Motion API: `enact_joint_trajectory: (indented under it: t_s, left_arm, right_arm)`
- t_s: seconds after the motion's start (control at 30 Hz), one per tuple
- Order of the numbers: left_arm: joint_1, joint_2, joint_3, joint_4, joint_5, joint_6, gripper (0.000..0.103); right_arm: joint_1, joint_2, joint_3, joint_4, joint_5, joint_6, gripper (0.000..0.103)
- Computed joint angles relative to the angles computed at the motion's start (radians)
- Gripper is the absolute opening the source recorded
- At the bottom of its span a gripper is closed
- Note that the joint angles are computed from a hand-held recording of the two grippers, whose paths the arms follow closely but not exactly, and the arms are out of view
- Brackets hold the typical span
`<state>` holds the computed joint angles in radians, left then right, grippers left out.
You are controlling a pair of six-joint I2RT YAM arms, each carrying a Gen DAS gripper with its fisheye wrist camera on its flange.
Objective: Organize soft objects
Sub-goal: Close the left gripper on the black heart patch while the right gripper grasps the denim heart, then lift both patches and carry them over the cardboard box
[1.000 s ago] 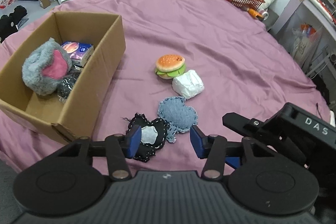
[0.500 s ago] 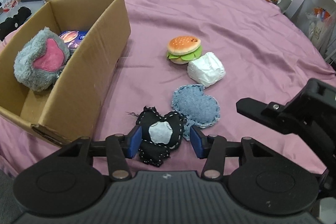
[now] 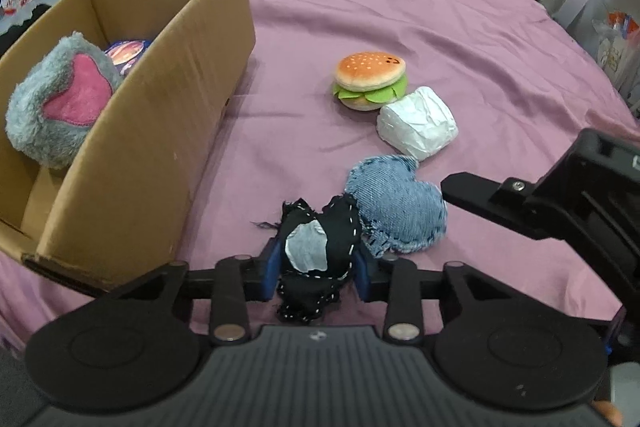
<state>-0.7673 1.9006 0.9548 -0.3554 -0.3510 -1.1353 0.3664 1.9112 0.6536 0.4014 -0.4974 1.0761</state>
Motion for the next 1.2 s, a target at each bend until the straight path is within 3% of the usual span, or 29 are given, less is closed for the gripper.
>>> enact_joint_trajectory:
  t_s: [0.27, 0.4, 0.53, 1.2]
  left_arm:
    - [0.036, -0.056, -0.069, 0.089, 0.049, 0.024, 0.029]
    - [0.051, -0.086, -0.089, 0.106, 0.071, 0.037, 0.029]
    - [0.063, -0.123, -0.104, 0.105, 0.083, 0.049, 0.029]
    - [0.03, -0.355, -0.108, -0.056, -0.032, 0.053, 0.029]
  right_arm:
    - [0.037, 0.037, 0.034, 0.014, 0.043, -0.003, 0.055]
    - [0.048, 0.06, 0.052, 0.007, 0.059, -0.006, 0.031]
    - [0.052, 0.06, 0.055, 0.007, 0.063, -0.017, 0.019]
    - [0.092, -0.211, -0.039, -0.047, 0.15, -0.122, 0.017]
